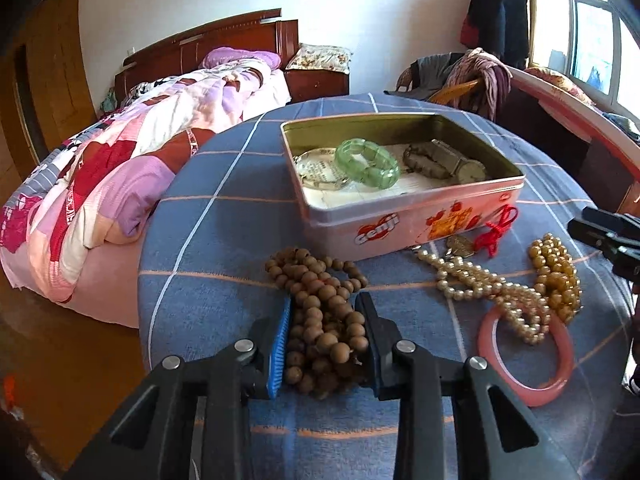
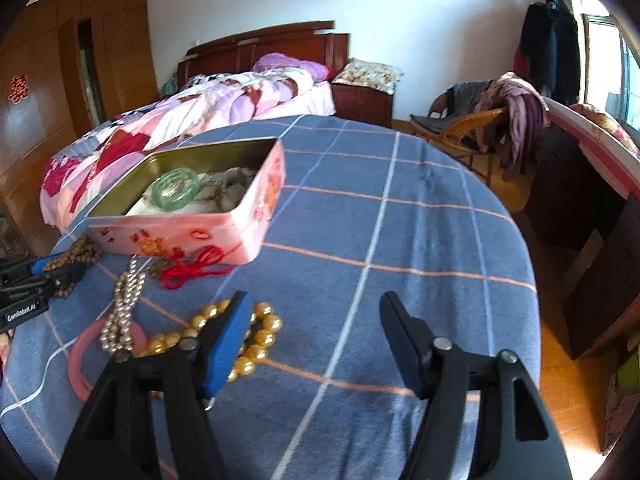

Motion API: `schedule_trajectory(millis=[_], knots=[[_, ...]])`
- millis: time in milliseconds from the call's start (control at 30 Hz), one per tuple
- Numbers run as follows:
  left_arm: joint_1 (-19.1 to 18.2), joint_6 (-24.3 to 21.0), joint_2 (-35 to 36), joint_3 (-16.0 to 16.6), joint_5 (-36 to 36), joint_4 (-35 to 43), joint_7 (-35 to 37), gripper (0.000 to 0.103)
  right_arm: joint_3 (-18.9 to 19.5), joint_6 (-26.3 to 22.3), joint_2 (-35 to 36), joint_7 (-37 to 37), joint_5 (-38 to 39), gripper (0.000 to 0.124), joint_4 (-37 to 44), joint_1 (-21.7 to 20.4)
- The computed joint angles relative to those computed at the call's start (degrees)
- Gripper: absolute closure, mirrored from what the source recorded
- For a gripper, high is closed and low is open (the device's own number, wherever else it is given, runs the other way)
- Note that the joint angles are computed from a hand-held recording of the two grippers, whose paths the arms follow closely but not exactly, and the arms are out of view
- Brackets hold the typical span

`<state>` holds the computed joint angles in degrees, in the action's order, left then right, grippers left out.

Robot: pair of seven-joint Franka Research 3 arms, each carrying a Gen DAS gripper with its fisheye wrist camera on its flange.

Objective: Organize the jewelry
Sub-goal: 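Grasp the brown wooden bead bracelet with the left tool, then grasp the gold bead bracelet with the right tool while the left tool holds the brown beads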

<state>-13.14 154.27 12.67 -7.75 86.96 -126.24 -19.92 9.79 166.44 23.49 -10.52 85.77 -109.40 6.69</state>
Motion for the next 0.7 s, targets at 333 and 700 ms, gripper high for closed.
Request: schedule_trajectory(millis=[333,700], knots=[[-1.3,-1.6,-1.0,-1.3,-0.9,0.3,2.8,0.071,-0.3,-1.1,-2.4,3.3,-10.5,0.079,-4.6,3.1],[-2.1,-0.3,0.4,-0.7,-1.7,1.2,4.2,0.071,2.7,0.9,0.7,14.0,-21.1,0.101,-2.8,-0.9]])
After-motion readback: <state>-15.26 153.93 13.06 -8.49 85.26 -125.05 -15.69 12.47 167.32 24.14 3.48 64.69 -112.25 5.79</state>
